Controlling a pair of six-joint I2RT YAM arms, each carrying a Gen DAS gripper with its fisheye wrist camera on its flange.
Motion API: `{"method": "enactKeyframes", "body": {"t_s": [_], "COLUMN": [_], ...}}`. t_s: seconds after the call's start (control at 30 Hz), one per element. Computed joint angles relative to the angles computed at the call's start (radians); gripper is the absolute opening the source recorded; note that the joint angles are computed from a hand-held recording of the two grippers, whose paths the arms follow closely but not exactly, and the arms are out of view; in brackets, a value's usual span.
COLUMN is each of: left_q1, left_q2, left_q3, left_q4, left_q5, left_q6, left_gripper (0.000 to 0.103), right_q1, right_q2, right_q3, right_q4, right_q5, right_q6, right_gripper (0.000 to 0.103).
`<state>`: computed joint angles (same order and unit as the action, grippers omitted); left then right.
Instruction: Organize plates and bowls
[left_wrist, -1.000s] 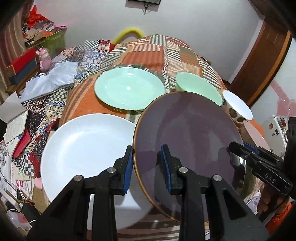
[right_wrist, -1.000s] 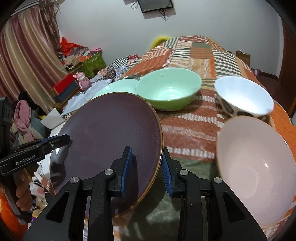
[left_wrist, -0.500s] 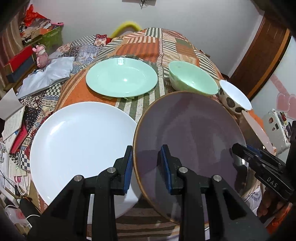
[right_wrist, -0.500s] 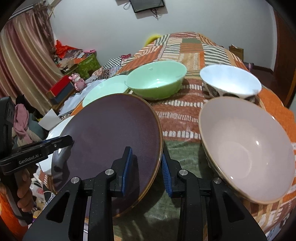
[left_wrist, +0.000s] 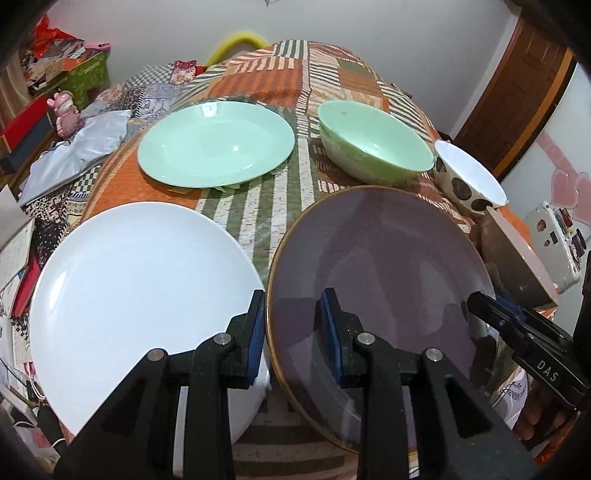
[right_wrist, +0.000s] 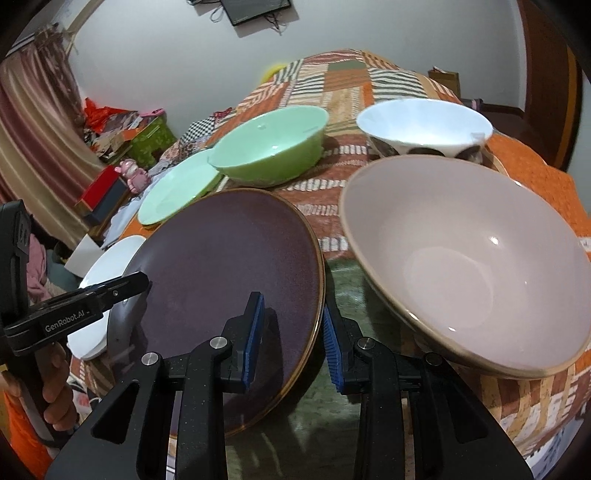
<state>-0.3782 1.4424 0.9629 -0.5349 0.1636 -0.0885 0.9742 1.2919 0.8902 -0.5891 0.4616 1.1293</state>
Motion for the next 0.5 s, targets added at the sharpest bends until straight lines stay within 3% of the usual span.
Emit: {"method": "enactKeyframes", "body": {"t_s": [0.5], "left_q1": [-0.020], "left_q2": [0.020], "left_q3": [-0.002], "left_q4": [0.036], "left_q5": [-0.030], "left_q6": [0.008], "left_gripper": [0.029], "right_q1": [0.022], "right_q2": [0.001], "right_q3": [0.015], "right_q4": [-0.036], "right_q5": [0.016], "right_q6": [-0.003], "right_gripper": [0.029]}}
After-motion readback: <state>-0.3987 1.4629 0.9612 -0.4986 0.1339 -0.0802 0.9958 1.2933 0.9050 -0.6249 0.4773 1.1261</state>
